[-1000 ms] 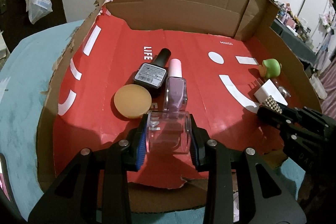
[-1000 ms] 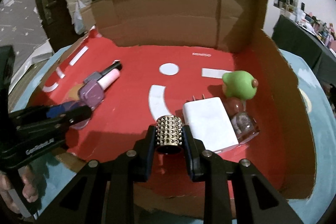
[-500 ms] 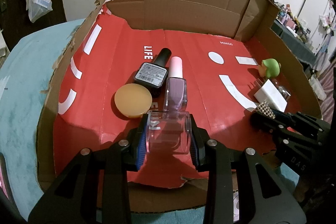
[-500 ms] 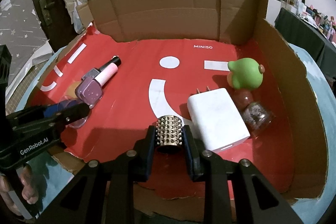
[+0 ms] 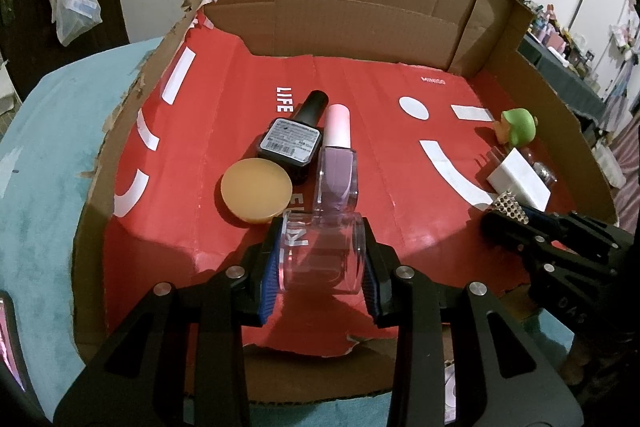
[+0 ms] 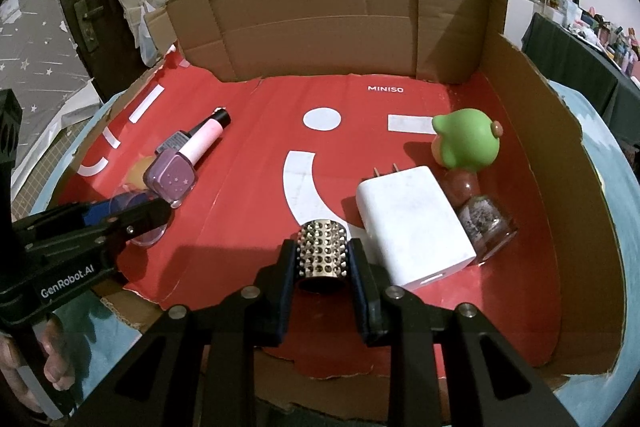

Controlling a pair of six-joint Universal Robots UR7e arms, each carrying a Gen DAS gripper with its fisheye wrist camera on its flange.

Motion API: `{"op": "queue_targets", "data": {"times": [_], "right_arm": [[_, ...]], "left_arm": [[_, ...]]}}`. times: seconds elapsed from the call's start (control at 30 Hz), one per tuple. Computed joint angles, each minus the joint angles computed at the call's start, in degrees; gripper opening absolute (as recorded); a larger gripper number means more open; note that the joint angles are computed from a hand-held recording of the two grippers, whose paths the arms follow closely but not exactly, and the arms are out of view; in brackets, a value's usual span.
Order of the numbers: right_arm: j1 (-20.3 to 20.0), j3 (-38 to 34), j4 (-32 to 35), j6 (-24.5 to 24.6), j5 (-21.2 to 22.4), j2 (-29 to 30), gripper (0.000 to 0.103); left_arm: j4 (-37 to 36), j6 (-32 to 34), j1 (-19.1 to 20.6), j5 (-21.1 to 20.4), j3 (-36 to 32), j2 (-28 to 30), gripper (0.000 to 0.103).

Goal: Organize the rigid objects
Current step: 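Lower the cup and cylinder onto the box floor and open both grippers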

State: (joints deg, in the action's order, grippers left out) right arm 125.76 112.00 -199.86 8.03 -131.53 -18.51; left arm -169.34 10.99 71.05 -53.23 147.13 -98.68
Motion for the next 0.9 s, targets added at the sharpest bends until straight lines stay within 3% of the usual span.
{"op": "queue_targets", "data": {"times": [0.17, 0.5, 0.57, 0.6, 0.63, 0.8, 0.9], "right_arm": [[0.1, 0.0, 0.0, 0.1, -0.1, 0.0, 0.028], [0.6, 0.4, 0.0, 0.6, 0.1, -0.2, 0.041], [0.9, 0.4, 0.1, 0.7, -0.1, -0.2, 0.044], [1.1, 0.3, 0.1, 0.7, -0.3, -0.2, 0.046], [1.2, 0.3, 0.0, 0.7, -0.4, -0.2, 0.049], [1.7, 0.8, -0.5, 1.1, -0.6, -0.4, 0.052], [2.1, 1.1, -1.1, 1.1, -0.7, -0.5, 0.058]], "left_arm": [[0.2, 0.0, -1.0, 1.5, 0.5, -0.2, 0.032], [1.9, -0.9, -2.6, 3.6, 1.6, -1.9, 0.033], [2.3, -1.1, -2.9, 3.7, 1.8, -2.4, 0.047], [2.1, -1.1, -3.1, 3.9, 2.0, -2.7, 0.062], [1.6, -0.9, -3.5, 4.1, 2.3, -3.0, 0.067], [2.5, -1.0, -4.7, 4.3, 3.0, -5.1, 0.067], [3.2, -1.3, -5.0, 4.4, 3.1, -5.9, 0.075]]}}
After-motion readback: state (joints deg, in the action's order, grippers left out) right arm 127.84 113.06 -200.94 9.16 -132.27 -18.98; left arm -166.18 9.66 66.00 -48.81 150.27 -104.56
